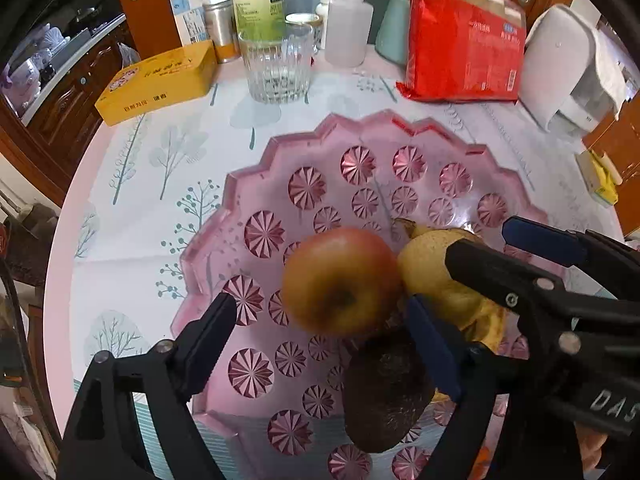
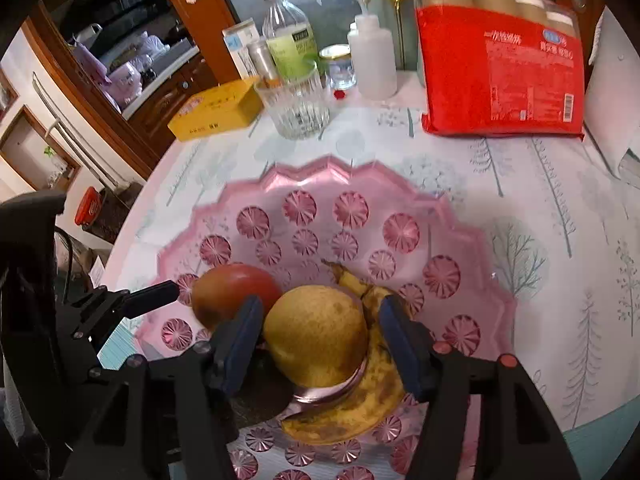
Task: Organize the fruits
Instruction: 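Carry the apple and pear into the pink bowl with both grippers, then open both grippers to release the fruit and withdraw from the bowl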
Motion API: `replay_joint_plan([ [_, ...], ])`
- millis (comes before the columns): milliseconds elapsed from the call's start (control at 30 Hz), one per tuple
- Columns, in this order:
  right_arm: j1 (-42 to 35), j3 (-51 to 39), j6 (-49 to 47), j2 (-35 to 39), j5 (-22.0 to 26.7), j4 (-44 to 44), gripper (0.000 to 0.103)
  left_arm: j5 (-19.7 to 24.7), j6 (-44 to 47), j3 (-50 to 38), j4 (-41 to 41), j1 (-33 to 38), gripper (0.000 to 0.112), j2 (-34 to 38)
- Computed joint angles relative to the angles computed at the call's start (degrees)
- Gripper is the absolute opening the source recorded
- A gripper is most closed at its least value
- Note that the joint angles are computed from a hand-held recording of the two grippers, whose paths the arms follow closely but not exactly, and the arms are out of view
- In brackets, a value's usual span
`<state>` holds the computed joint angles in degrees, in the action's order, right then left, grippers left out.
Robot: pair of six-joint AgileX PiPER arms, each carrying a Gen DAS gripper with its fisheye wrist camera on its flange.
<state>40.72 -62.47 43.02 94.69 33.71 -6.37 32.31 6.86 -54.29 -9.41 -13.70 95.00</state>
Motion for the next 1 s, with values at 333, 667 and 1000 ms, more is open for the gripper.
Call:
replay_joint_plan([
  [333, 0.90, 3.05, 5.48, -6.08, 1.71, -4.16, 0.062, 1.33, 0.43, 3.74, -0.25, 0.53, 0.086, -8.73],
  [667, 5.60, 5.73, 14.33, -13.09, 6.65, -10.95, 0.062, 5.73, -2.03, 6.03, -0.09, -1.53, 0.086, -19.28],
  [1000, 14.28, 8.29, 26.39, -20.43, 15.83, -19.55, 0.062, 9.40, -7.09, 10.26, 2.60, -4.61, 0.086, -29.41],
])
